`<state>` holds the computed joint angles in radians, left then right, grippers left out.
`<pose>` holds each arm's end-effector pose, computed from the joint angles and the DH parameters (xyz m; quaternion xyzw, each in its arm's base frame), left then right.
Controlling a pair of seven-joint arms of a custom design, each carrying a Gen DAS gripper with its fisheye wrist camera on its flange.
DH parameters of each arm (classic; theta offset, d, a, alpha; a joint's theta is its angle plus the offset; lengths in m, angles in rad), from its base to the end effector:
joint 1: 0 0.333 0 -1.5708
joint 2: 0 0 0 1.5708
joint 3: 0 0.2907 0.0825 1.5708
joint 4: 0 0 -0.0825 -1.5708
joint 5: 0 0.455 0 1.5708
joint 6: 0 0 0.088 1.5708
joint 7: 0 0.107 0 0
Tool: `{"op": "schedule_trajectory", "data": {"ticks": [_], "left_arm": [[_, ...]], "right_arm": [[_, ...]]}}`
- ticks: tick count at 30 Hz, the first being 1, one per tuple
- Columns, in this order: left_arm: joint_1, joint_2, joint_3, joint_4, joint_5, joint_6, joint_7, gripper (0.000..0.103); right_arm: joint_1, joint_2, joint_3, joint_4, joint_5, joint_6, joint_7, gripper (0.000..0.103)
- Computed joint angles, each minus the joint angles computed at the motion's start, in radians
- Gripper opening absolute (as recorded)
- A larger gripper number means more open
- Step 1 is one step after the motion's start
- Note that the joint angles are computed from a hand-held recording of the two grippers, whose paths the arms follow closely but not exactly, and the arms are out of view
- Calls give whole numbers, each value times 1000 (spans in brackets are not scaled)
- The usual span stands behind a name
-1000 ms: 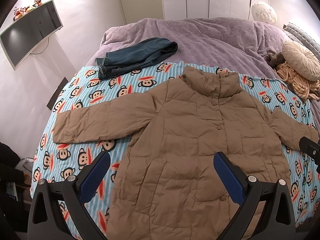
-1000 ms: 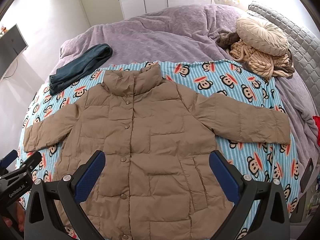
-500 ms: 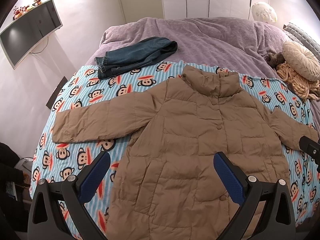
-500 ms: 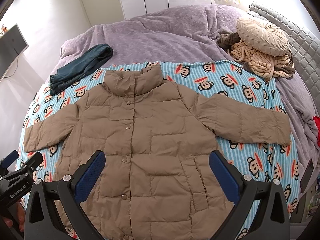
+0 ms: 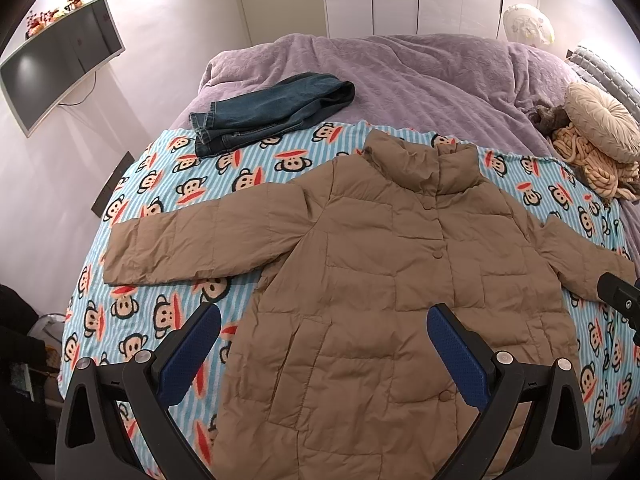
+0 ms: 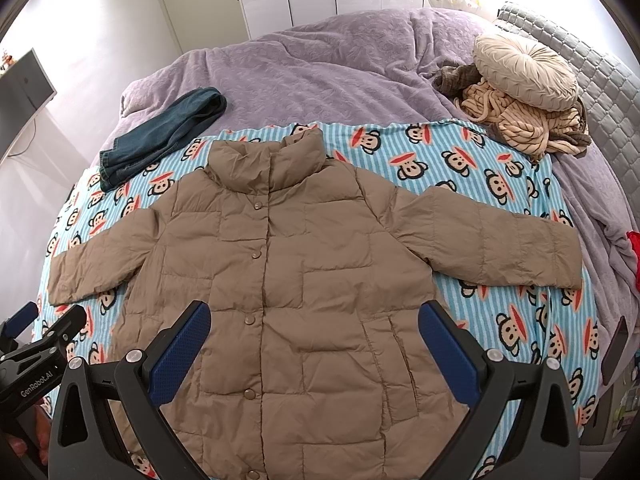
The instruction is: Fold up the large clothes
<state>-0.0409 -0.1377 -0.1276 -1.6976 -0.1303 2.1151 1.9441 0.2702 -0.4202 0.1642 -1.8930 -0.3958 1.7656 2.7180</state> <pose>0.6167 -0.1163 0.6747 -0.4860 0.8284 -0.2144 0.1776 0.4769 0.2019 0.6873 -0.4079 0.8728 -0.2288 0.1398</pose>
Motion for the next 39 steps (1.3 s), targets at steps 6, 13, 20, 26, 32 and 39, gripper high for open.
{"op": "schedule_trajectory", "data": {"ticks": [6,13,20,26,32,39], "left_arm": [[0,1,1,1,0,0,1,103],[0,2,1,2,0,-1,3,103],[-1,-11,1,-18,-4,1,5,103],[-1,-21,1,-37,-7,-1,5,103],[0,-3,3,-10,-12,-17,5,103],[3,8,6,3,-16,-37,7,103]], "right_arm": [[-1,2,1,1,0,2,0,103],[-1,4,1,3,-1,1,2,103],[-1,4,0,2,0,3,1,103],[-1,5,-1,3,1,3,0,103],[-2,6,-2,4,3,4,-1,103],[4,30,3,28,8,-6,2,103]]}}
